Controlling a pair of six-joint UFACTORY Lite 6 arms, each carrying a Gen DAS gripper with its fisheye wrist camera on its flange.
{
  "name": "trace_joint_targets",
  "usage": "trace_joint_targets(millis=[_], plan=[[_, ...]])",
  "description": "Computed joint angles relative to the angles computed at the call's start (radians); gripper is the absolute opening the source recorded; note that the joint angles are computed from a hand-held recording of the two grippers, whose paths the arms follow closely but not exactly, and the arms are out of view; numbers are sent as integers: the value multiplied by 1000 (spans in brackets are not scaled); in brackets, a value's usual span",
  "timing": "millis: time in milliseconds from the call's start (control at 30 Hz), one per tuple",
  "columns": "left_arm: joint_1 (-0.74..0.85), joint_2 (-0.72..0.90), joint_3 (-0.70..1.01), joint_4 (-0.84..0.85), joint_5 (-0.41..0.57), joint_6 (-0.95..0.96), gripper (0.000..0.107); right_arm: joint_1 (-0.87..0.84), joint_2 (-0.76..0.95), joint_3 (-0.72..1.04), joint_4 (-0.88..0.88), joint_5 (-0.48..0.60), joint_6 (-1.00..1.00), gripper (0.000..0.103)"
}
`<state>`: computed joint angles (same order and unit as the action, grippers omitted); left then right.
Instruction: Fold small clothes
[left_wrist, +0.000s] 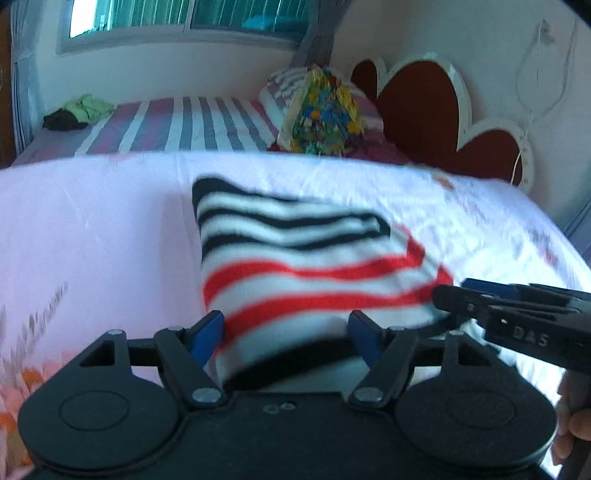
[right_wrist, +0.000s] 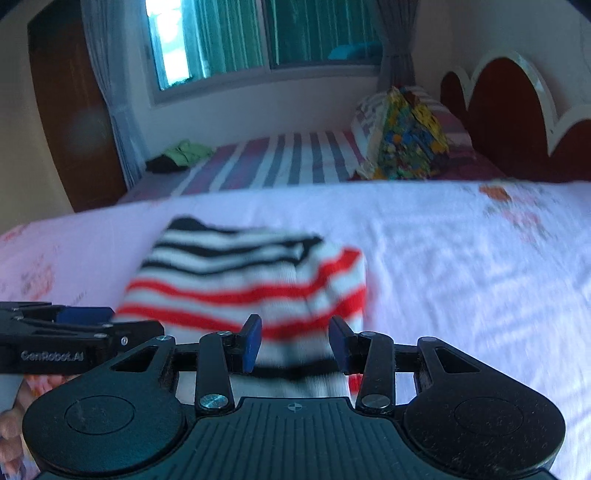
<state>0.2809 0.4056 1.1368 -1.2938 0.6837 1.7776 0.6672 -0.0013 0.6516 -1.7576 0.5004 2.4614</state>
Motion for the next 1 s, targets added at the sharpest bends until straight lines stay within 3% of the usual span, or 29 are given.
trace_joint_targets(millis=[167, 333, 467, 600, 767, 1000], plan=[[16, -7, -52, -68, -13, 89, 74, 142, -71, -117, 160, 96, -5, 41], [-20, -20, -97, -157, -72, 212, 78, 45, -36, -160, -22, 0, 274, 42], [-15, 42, 5, -7, -48, -7, 81, 45, -55, -128, 92, -20, 71, 42], [-4, 12, -13, 30, -43, -33, 81, 19, -180, -205, 68, -80, 61, 42], [-3, -2, 6, 134, -40, -197, 82, 42, -270, -292, 43, -123, 114, 42], [-24, -59, 12, 223, -64, -284, 82, -193, -361, -229, 340, -360, -391, 42]])
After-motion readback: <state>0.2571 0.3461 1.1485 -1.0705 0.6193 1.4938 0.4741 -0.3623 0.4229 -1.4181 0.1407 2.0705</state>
